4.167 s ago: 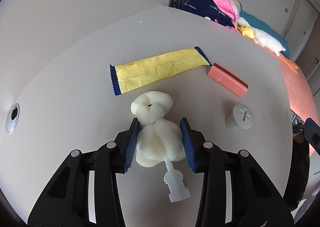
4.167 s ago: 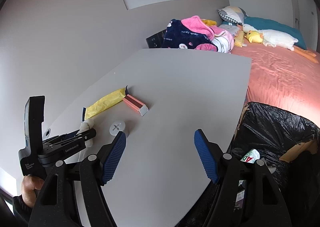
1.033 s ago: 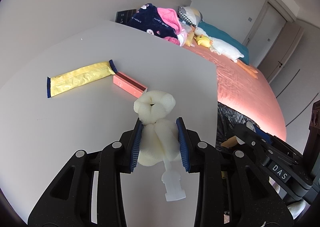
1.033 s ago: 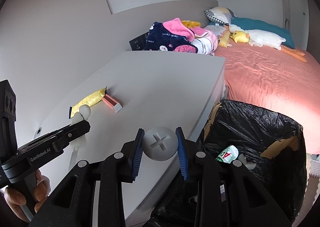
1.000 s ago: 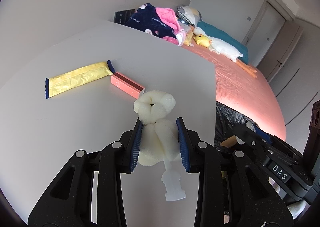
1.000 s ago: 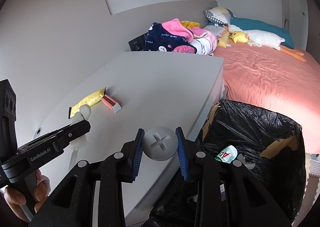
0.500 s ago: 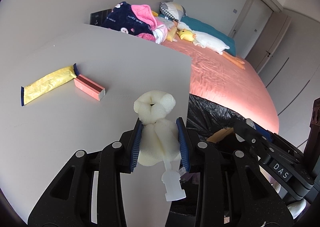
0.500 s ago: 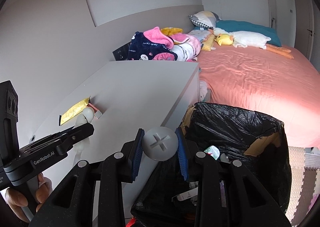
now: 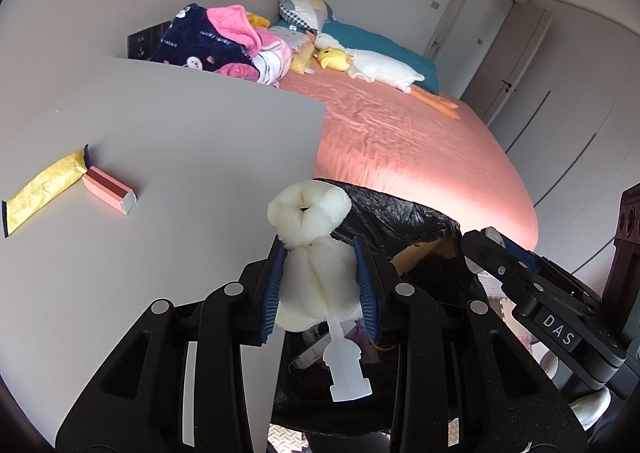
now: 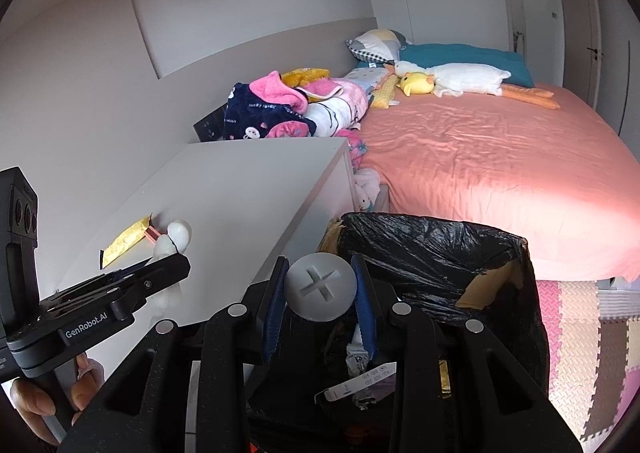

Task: Collect trash
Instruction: 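Carry the foam figure and grey cap over the black trash bag, then open both grippers to drop the foam figure and cap into the bag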

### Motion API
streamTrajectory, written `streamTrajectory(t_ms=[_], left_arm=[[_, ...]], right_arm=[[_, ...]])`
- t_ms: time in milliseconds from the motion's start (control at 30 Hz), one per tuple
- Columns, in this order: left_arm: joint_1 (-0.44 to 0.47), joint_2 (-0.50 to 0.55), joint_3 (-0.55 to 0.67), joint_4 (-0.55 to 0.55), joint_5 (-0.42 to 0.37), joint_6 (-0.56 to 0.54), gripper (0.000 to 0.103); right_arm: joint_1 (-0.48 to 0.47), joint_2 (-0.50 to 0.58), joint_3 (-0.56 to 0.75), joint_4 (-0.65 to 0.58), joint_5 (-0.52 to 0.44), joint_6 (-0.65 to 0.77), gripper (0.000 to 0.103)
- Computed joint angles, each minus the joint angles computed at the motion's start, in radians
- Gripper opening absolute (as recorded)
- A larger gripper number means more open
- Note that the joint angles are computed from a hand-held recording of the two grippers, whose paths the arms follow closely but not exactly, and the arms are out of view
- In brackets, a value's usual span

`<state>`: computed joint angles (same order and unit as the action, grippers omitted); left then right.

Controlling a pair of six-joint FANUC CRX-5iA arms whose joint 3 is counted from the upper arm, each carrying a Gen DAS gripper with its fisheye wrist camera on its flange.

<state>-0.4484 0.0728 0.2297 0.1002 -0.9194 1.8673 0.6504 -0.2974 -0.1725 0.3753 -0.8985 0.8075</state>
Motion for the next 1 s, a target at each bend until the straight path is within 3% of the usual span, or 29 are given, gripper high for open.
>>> streamTrajectory(t_ms=[367,500,567,600,633,700,1000], left_arm=[[-0.013,0.056,0.017,0.12,0.0,-0.111,0.033],[-0.003,0.078,0.0,0.242,-0.003,-0.219,0.035],[0.0,0.096,-0.003,0.306,-0.02,-0.281,0.052],[-0.003,0.096,-0.002,0.297,-0.013,-0.273,0.075],[-0.008,0.093,0.0,0.272,-0.001,-0.252,0.093],[-0.016,0.081,-0.008,0.237,0.03,-0.223,0.096],[-0.017,0.081,0.023,0.142,0.009,-0.141,0.096]], right_arm=[[-0.064,-0.026,-0.013,-0.011,-0.012,-0.026,0.033],[-0.094,-0.034,-0.015,-0.019,-0.014,-0.038,0.033],[-0.106,-0.036,-0.015,-0.008,-0.025,-0.064,0.033],[-0.111,-0.036,-0.017,0.002,-0.03,-0.083,0.036],[-0.116,-0.039,-0.024,0.018,-0.032,-0.111,0.05],[-0.113,-0.052,-0.053,0.09,-0.036,-0.198,0.073],[-0.126,-0.061,-0.075,0.119,-0.024,-0.229,0.075]])
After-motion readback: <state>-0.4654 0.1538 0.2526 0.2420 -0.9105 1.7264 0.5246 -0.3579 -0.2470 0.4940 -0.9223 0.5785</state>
